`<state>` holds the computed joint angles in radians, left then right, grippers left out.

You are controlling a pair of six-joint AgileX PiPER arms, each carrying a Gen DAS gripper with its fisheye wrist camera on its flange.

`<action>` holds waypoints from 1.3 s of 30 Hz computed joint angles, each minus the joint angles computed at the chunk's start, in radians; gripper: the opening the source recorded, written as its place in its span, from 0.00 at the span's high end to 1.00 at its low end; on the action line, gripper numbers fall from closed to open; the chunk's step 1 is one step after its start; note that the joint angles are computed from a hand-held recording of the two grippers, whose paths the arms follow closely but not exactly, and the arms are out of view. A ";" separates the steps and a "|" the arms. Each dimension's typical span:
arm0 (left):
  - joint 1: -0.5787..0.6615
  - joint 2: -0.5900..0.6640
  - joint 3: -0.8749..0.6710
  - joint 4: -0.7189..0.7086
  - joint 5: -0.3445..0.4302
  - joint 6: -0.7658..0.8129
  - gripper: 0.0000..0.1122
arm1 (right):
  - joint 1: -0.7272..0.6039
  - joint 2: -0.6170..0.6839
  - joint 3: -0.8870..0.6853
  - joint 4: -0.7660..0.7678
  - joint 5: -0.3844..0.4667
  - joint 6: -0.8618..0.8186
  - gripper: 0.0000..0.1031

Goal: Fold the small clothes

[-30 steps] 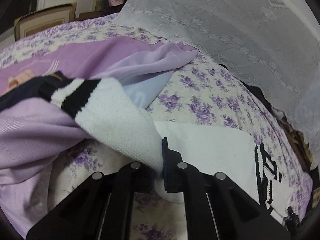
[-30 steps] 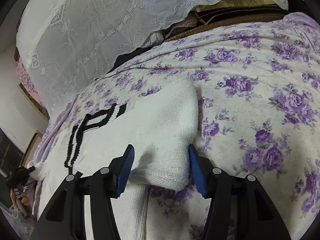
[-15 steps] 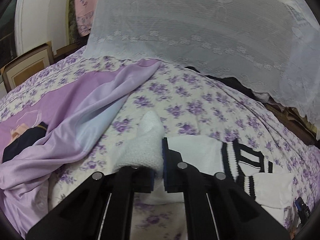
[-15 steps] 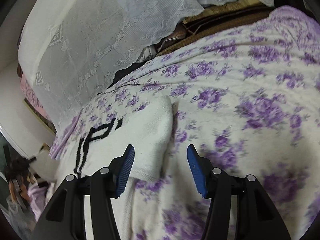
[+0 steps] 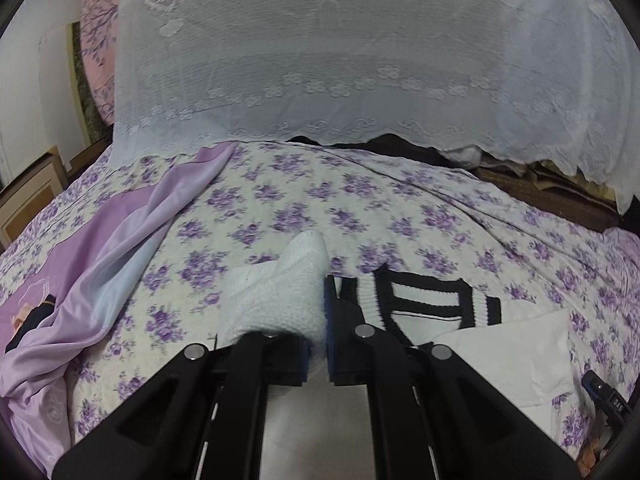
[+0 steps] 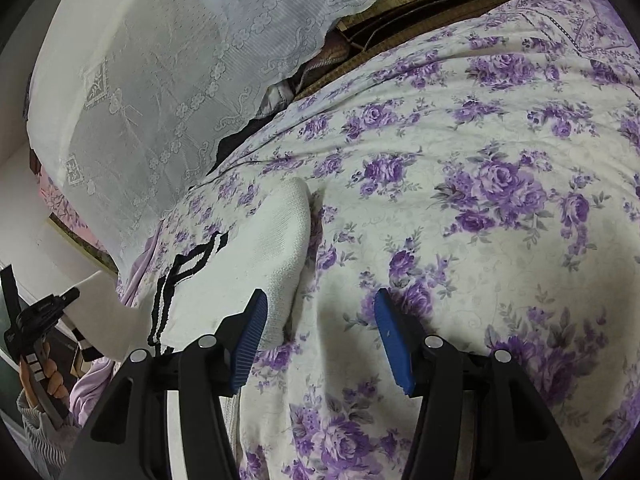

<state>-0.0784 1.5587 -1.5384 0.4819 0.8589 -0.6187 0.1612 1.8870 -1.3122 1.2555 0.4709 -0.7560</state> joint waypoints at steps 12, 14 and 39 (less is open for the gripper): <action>-0.246 0.172 -0.036 0.206 0.028 -0.172 0.95 | -0.005 0.018 -0.021 0.010 0.022 -0.011 0.45; -0.281 0.214 -0.038 0.250 0.044 -0.202 0.94 | -0.005 0.022 -0.026 0.008 0.023 -0.007 0.45; -0.169 -0.127 0.375 0.406 -0.061 -0.238 0.12 | 0.263 -0.104 -0.005 -0.241 -0.114 -0.124 0.51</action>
